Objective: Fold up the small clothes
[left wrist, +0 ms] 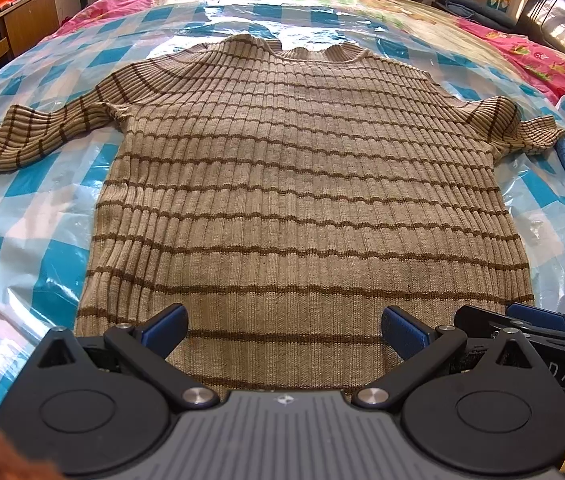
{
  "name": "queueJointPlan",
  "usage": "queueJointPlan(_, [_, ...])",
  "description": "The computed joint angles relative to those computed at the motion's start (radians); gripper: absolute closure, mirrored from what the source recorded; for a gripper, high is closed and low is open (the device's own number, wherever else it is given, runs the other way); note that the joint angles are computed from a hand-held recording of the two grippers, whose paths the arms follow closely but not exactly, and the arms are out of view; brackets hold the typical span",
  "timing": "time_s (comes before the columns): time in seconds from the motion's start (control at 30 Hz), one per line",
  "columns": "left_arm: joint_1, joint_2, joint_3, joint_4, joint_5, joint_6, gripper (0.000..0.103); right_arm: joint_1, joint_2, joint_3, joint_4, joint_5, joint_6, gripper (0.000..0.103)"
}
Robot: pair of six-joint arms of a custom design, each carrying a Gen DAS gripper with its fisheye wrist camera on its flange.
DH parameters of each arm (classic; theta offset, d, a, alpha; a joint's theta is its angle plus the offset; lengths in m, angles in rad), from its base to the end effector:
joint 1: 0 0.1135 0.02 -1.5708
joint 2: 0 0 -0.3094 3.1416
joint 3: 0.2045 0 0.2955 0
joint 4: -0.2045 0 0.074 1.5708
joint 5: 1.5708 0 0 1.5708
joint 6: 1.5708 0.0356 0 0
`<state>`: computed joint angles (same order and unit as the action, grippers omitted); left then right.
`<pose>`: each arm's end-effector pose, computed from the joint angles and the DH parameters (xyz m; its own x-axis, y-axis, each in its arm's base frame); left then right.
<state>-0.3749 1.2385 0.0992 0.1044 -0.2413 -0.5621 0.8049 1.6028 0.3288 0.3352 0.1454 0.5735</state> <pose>0.1427 -0.0470 0.0749 -0.8060 -0.2390 -0.5416 -0.2216 0.9702 -0.0983 0.1676 0.1668 0.0755 -0.8246 -0.0829 -0.5597 -0.2457 0.9435 0.2223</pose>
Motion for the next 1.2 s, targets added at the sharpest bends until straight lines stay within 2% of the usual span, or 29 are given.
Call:
queueJointPlan(0.63, [-0.056,-0.011,0.066,-0.075,-0.065,0.033,0.0,-0.046,-0.036,-0.031,0.042,-0.023,-0.015,0.039])
queueJointPlan(0.9, [-0.081,0.06,0.123,-0.064,-0.092,0.047,0.0,-0.105,-0.053,-0.043,0.062,-0.051,-0.031,0.039])
queueJointPlan(1.2, [-0.085,0.12,0.199,-0.049,-0.074,0.08,0.0,-0.197,-0.078,-0.048,0.086,-0.092,-0.076,0.039])
